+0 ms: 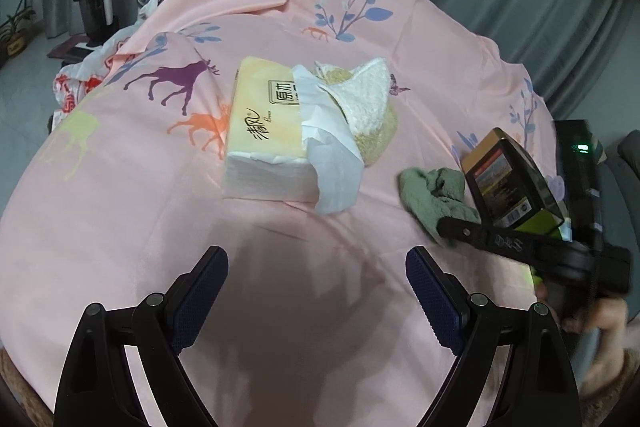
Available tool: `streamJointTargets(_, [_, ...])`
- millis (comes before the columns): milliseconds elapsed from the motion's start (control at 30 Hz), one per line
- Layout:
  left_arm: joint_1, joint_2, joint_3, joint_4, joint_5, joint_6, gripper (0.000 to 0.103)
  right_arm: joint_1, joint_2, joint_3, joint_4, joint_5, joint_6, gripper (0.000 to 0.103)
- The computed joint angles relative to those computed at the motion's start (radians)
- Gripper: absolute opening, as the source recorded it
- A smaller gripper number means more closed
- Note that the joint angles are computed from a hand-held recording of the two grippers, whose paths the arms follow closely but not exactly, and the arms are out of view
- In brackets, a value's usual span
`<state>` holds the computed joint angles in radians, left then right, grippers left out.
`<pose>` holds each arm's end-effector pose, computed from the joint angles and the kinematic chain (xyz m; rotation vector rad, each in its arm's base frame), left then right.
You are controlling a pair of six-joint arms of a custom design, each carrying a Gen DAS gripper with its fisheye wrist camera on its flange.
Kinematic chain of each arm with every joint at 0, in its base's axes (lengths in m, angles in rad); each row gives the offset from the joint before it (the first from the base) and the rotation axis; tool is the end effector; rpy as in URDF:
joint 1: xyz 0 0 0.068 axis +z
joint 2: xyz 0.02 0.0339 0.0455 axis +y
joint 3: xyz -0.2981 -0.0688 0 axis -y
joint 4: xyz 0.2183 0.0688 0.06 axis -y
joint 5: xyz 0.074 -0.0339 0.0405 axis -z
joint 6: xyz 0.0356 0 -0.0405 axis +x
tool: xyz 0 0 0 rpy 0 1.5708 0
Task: Organize soft objects
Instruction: 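Lift the green knit cloth with the right gripper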
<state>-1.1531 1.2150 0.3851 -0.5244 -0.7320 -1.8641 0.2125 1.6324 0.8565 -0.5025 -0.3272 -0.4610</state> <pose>0.0742 -0.1086 0.1742 -0.9258 2.2073 -0.2024 0.2588 0.0675 0.1978 -0.9840 2.6060 0.4053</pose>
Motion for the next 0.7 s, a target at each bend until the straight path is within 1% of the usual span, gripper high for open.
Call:
streamJointTargets(100, [0.005, -0.015, -0.008, 0.033, 0.015, 0.03, 0.091, -0.033, -0.068, -0.004, -0.122, -0.054, -0.081, 0.013])
streamJointTargets(133, [0.005, -0.016, -0.009, 0.04, 0.016, 0.037, 0.091, -0.048, -0.078, -0.003, -0.168, -0.079, -0.112, 0.014])
streamJointTargets(200, [0.001, -0.005, -0.006, 0.046, 0.017, 0.042, 0.091, -0.068, -0.085, -0.011, -0.222, -0.102, -0.16, 0.015])
streamJointTargets(300, [-0.004, 0.015, 0.005, 0.051, 0.013, 0.054, 0.091, -0.087, -0.113, -0.067, -0.218, -0.079, -0.221, 0.017])
streamJointTargets(333, [-0.004, 0.021, 0.006, 0.06, 0.013, 0.063, 0.089, -0.1, -0.11, -0.078, -0.209, -0.084, -0.237, 0.022])
streamJointTargets(367, [-0.004, 0.026, 0.007, 0.07, 0.015, 0.072, 0.086, -0.118, -0.101, -0.088, -0.201, -0.083, -0.255, 0.032])
streamJointTargets(400, [0.001, 0.032, 0.006, 0.088, 0.022, 0.089, 0.084, -0.132, -0.089, -0.089, -0.191, -0.084, -0.26, 0.041])
streamJointTargets(433, [0.004, 0.039, 0.005, 0.103, 0.027, 0.099, 0.084, -0.149, -0.081, -0.089, -0.175, -0.083, -0.26, 0.058])
streamJointTargets(467, [0.009, 0.048, 0.004, 0.123, 0.031, 0.112, 0.083, -0.166, -0.075, -0.087, -0.158, -0.085, -0.256, 0.065])
streamJointTargets(500, [0.012, 0.056, 0.003, 0.14, 0.035, 0.123, 0.081, -0.179, -0.07, -0.079, -0.149, -0.088, -0.244, 0.065])
streamJointTargets(533, [0.016, 0.065, 0.001, 0.169, 0.041, 0.139, 0.077, -0.196, -0.059, -0.057, -0.154, -0.101, -0.234, 0.065])
streamJointTargets(567, [0.021, 0.069, -0.005, 0.199, 0.048, 0.161, 0.071, -0.214, -0.047, -0.038, -0.168, -0.121, -0.236, 0.067])
streamJointTargets(633, [0.035, 0.085, -0.018, 0.279, 0.069, 0.212, 0.07, -0.259, -0.025, 0.006, -0.193, -0.198, -0.213, 0.071])
streamJointTargets(700, [0.043, 0.111, -0.02, 0.34, 0.082, 0.251, 0.069, -0.272, -0.026, 0.012, -0.198, -0.243, -0.21, 0.071])
